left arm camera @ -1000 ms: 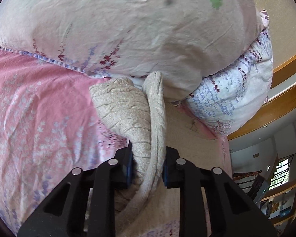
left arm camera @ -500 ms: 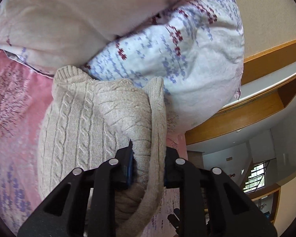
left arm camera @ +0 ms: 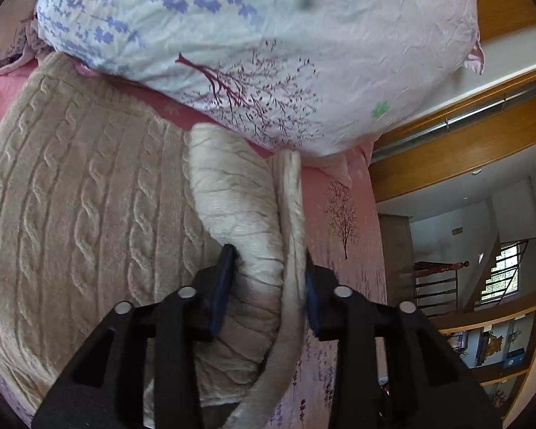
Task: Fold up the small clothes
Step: 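Grasp the sweater hem with the left gripper and lift it toward the collar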
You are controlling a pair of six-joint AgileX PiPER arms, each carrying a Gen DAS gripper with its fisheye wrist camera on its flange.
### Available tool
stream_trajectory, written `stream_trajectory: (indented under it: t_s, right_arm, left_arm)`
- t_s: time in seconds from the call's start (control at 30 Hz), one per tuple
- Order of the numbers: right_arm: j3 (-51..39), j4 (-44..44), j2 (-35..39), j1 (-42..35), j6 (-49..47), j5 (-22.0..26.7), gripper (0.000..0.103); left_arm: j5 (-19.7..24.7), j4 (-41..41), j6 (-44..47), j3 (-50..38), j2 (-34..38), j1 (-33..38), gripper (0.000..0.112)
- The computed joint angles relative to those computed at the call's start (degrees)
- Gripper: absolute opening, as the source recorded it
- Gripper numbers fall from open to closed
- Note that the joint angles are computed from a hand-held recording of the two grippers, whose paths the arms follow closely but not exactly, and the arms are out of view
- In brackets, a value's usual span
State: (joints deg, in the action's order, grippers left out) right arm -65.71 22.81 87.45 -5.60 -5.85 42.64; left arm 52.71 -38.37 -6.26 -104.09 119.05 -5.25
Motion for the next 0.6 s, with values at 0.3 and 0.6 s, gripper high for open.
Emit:
stream_trajectory:
  t_s: [0.3, 0.6]
  right_arm:
    - [-13.0, 27.1, 12.4, -6.1, -16.3, 14.4, 0.091]
    - [-37.1, 32.5, 32.6, -0.4, -1.6, 25.9, 0.077]
  left_arm:
    - [-3.9, -6.5, 12.9, 10.8, -11.2, 4.9, 0.073]
    - [-7.0, 0.1, 16.3, 33.8, -23.8, 17.4, 0.072]
